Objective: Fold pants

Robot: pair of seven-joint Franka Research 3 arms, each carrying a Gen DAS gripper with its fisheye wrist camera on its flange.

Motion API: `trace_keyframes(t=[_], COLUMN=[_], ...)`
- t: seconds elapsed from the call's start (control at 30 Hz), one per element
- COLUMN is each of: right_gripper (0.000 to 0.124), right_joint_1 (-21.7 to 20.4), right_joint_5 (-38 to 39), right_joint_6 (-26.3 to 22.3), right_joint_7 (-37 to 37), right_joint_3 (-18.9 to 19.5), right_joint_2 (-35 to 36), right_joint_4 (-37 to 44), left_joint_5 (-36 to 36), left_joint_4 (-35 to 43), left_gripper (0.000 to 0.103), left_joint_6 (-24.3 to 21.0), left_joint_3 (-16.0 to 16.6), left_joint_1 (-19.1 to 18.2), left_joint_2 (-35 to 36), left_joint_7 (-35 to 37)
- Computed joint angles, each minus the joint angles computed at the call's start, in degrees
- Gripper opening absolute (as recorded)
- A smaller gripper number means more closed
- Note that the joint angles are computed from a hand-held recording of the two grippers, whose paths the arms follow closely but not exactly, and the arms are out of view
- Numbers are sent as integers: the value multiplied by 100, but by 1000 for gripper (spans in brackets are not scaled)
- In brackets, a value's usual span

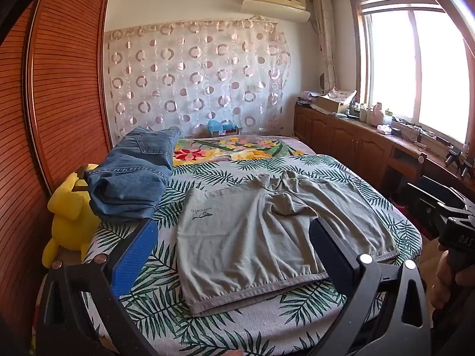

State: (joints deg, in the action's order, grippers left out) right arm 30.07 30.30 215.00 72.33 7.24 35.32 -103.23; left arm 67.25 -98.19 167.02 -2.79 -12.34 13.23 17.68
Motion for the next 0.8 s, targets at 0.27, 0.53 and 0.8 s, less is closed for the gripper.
trace_keyframes(t=[0.27,0.53,0.8], right_gripper=[103,103,103], right_joint_1=[26,17,17], right_joint_5=[37,33,18], right_joint_6=[-24,-19,-2], right_joint_7=[-9,1,14], right_joint_3=[-22,-9,0], right_joint_2=[-9,-13,-27], right_joint_4=[3,-4,-24], left_joint_5=[14,33,58], left_joint_4=[0,1,1], left_gripper=[102,102,102], left_joint_6=[-7,-21,-19], left_joint_3=[2,-1,0], left_joint_1=[-10,-16,-14], left_joint_2=[-3,-5,-6], left_joint_7=[1,-21,-38])
